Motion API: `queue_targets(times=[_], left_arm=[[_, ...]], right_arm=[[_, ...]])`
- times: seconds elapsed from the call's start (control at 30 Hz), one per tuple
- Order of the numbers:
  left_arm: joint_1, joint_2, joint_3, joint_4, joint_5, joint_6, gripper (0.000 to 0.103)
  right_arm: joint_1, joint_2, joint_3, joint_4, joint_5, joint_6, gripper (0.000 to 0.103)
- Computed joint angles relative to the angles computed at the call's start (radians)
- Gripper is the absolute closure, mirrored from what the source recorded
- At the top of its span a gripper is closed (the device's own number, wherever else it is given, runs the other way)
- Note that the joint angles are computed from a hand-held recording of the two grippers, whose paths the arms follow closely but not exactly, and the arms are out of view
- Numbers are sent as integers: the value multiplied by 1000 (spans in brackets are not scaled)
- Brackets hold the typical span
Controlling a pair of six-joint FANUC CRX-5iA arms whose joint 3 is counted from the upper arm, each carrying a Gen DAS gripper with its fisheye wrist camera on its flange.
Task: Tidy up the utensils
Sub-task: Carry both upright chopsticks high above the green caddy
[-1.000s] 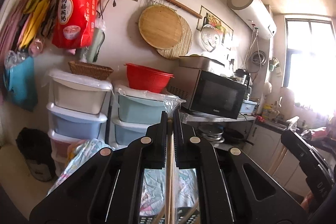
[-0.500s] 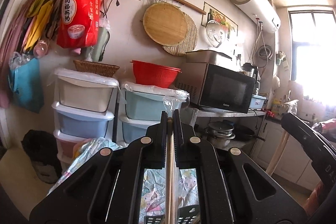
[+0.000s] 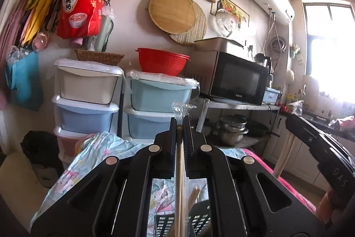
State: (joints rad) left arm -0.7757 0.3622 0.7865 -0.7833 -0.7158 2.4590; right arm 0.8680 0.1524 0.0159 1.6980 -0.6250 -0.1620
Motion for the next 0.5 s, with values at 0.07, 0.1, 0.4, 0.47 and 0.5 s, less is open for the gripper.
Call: queue_targets(times=[0.07, 0.1, 0.4, 0.47, 0.5], left_arm=[[-1, 1, -6, -1, -2, -4, 100], [-1, -3, -15, -9, 2, 10, 100], [-8, -23, -65, -80, 19, 111, 100], [-16, -25, -67, -113, 15, 135, 100], [-25, -27, -68, -147, 9, 162, 100]], right_arm=[[-3, 4, -6, 0, 0, -1, 97], [-3, 6, -10, 4, -8, -9, 97], [-19, 11, -45, 12, 3, -54, 97], [-26, 11, -51, 16, 16, -70, 97], [-27, 12, -51, 18, 14, -75, 97]])
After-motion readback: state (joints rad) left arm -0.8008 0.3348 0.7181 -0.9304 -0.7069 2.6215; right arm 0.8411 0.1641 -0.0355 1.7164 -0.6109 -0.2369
